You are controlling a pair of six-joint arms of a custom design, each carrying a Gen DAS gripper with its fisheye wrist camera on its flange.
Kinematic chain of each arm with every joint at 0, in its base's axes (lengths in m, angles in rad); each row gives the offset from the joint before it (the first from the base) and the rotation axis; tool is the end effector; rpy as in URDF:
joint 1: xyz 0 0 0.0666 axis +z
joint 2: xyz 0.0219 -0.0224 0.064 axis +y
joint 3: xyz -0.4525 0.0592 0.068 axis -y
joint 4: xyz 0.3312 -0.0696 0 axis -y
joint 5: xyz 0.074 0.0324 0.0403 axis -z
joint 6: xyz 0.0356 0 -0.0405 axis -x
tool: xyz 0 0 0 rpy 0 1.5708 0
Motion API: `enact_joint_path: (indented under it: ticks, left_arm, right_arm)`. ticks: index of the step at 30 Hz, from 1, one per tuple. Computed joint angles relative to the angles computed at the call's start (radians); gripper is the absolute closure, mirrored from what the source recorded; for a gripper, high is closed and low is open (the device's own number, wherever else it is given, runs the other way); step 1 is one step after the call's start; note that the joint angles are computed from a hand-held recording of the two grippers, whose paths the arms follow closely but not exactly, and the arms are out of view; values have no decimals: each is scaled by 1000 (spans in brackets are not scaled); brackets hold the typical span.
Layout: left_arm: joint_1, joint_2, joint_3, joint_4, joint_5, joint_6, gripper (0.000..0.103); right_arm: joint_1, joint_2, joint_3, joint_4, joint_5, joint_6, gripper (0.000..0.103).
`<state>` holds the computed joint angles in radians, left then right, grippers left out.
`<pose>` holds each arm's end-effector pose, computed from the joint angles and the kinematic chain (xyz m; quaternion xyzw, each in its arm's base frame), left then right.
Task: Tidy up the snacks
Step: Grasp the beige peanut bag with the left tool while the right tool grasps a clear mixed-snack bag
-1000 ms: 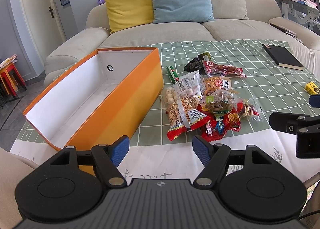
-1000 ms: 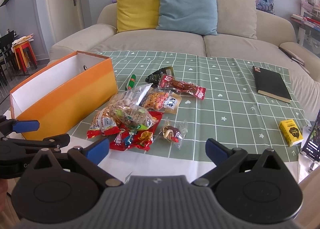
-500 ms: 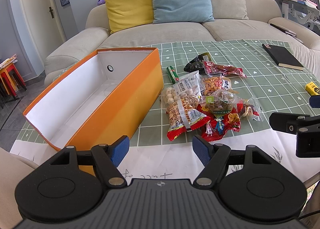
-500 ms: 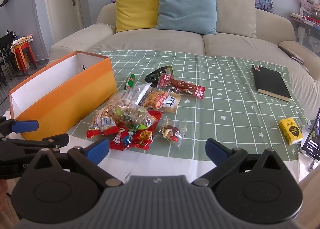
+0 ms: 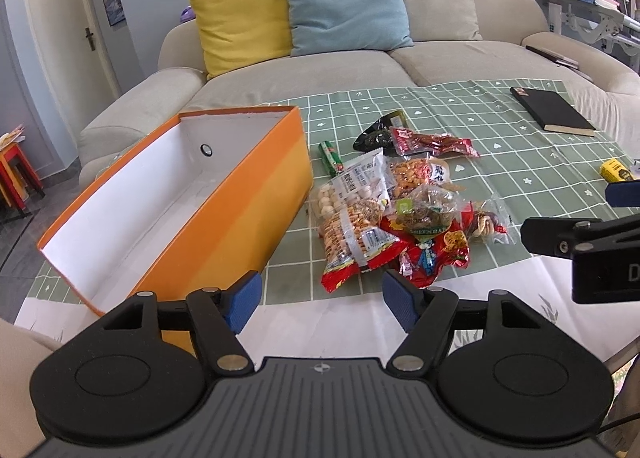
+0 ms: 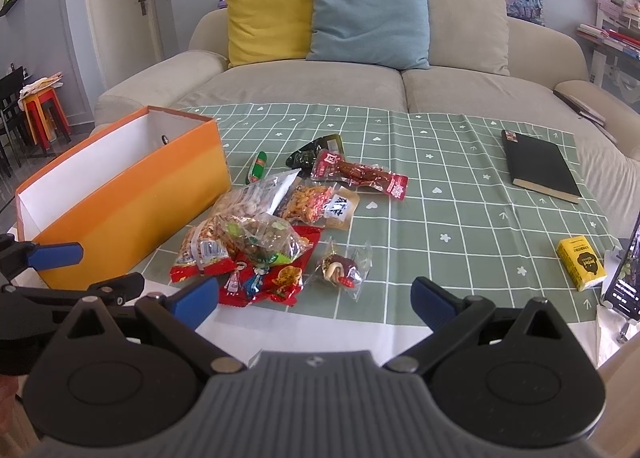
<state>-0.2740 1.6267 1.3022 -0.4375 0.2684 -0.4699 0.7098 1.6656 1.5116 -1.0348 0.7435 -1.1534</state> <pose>0.4856 -0.1467 0.3981 0.3802 0.8296 -0.0843 0.4001 0.3928 0.3052 0.4308 0.2685 0.8772 -0.0708 0.3917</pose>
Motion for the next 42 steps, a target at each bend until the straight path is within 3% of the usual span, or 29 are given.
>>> enact_joint_path:
  ticks: [4, 9, 11, 20, 29, 32, 37, 42]
  left_arm:
    - [2, 15, 44, -55, 27, 7, 25]
    - [2, 64, 159, -211, 85, 14, 30]
    - [-1, 87, 208, -267, 93, 15, 32]
    - [-29, 176, 368, -393, 80, 52, 40]
    - [-41, 318, 565, -608, 50, 116, 41]
    - [-43, 347, 588, -631, 36, 127, 42]
    - [-41, 371, 597, -640, 57, 138, 41]
    - [-47, 365, 559, -597, 68, 119, 40]
  right_arm:
    - [-6, -10, -12, 21, 33, -22, 4]
    - [-26, -8, -1, 33, 19, 18, 5]
    - [-38, -6, 6, 40, -1, 49, 12]
    - [-119, 8, 49, 111, -128, 154, 23]
    - [-201, 65, 98, 98, -282, 85, 29]
    - [-226, 87, 113, 94, -344, 43, 34]
    - [-257, 119, 119, 132, -434, -6, 35]
    - [-260, 135, 114, 142, -451, -20, 35]
